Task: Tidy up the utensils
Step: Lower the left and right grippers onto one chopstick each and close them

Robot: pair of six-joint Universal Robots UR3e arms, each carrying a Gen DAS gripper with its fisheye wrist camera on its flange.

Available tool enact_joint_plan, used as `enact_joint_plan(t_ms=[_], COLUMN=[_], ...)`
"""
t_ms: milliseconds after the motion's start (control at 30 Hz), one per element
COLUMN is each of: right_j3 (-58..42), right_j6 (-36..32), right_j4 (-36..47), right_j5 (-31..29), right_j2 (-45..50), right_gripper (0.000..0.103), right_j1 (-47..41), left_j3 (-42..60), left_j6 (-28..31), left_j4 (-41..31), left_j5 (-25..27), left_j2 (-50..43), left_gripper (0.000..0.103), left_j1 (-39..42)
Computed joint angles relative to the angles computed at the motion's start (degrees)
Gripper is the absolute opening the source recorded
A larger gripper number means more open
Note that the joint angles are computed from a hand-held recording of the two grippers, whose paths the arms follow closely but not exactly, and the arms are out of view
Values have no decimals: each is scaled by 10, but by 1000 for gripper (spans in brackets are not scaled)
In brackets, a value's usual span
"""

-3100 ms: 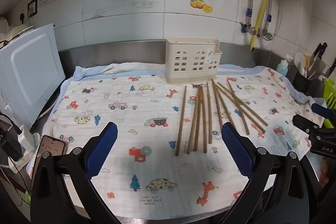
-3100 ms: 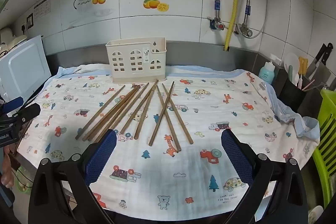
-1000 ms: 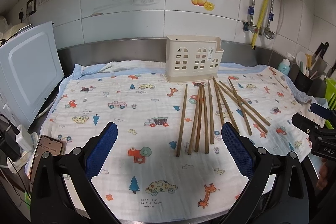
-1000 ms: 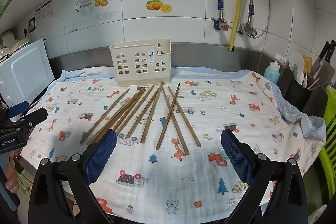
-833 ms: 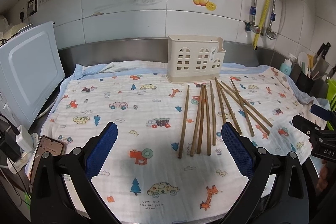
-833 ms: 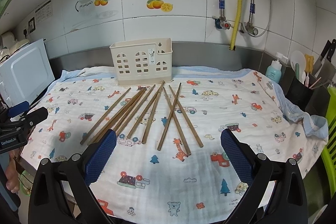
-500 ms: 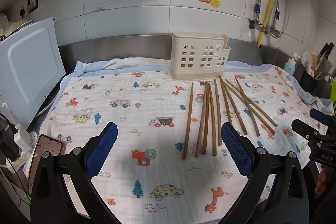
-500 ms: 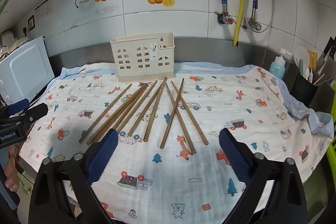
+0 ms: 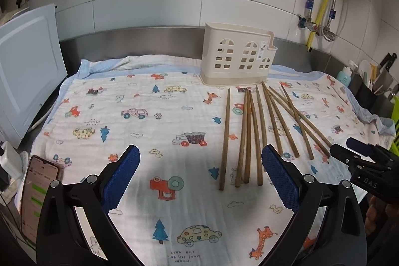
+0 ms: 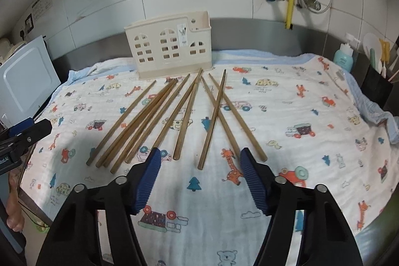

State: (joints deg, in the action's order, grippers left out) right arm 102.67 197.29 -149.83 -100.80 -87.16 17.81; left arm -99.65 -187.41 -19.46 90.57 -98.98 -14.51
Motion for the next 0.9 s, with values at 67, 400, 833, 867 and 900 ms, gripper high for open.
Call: enact_joint_plan(t_ms=[67,400,833,867,900], right_j3=[-7,-50,-101,-102,-105], right_j6=[3,14,27,27,27], right_j4=[3,20,40,40,41], right_j5=[3,18,34,34,31], right_j2=[10,69,129,131,135], right_gripper=[59,41,25,25,23], right_j1=[-3,-19,-31,-31,-30], left_j3=[3,27,41,44,47], left_j6=[5,19,37,40,43], left_j4=[3,0,-5,-6,-8], left_j5=[3,-22,-84,-87,-92], left_j2=[-8,-51,-90,-92,-96], left_gripper=[96,80,61,59,56], left_j1=[-1,12,35,35,35])
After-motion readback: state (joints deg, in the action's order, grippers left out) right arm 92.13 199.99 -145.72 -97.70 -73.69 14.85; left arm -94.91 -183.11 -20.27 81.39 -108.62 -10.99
